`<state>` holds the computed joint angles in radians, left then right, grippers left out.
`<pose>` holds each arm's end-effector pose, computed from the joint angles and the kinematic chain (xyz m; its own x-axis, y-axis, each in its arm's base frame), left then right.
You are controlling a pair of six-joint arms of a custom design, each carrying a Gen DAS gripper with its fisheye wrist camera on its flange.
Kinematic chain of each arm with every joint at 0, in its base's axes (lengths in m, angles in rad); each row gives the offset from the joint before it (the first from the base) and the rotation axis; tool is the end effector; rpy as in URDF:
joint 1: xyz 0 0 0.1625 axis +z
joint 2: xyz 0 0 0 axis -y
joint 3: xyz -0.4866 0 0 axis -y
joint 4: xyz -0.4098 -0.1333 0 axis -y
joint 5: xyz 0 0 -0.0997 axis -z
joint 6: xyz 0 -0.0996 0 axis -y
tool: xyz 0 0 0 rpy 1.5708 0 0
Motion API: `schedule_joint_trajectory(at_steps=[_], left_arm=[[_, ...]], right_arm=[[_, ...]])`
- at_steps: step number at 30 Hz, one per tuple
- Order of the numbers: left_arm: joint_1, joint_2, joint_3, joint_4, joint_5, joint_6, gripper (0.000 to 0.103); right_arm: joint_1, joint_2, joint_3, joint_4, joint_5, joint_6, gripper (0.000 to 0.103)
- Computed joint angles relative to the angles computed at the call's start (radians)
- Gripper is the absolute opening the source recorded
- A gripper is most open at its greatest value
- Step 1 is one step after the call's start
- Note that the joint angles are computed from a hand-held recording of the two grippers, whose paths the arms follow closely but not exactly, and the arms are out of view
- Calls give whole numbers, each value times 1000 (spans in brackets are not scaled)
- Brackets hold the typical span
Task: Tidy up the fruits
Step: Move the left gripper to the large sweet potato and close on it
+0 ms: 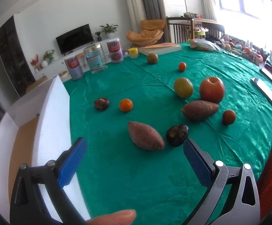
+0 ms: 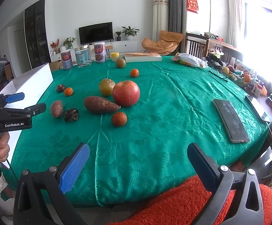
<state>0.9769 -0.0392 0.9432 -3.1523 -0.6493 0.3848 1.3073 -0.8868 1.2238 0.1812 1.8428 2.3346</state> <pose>-0.3023 -0.8277 -0.1249 -0.5598 0.1725 -0.8105 0.6971 0.6268 -0.3481 -0.0868 -0.7308 0.2700 -0.6944 -0.0160 0.7194 -0.5385 0.6747 -0.5048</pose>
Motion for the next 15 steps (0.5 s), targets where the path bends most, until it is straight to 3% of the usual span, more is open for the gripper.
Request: schedule_joint_trajectory(at_steps=[4,8,10,12,15], left_arm=[[3,-22,61,-99,16,117,102],[-7,-69,143,-55,23,53,102],[-20,-94,187,-24,-23,-51,102],[-21,-115,205,98,-88,-242,102],[-4,-78,138,289,-122,-467,102]], right_arm=[[-2,-5,12,-13,-10,-7,103],[-7,-2,2,9,-25,15,103],[-6,4,-11,30,-23,24,103],[-5,10,-24,53,-20,32,103],[-1,36,-96,147,-32,74,103]])
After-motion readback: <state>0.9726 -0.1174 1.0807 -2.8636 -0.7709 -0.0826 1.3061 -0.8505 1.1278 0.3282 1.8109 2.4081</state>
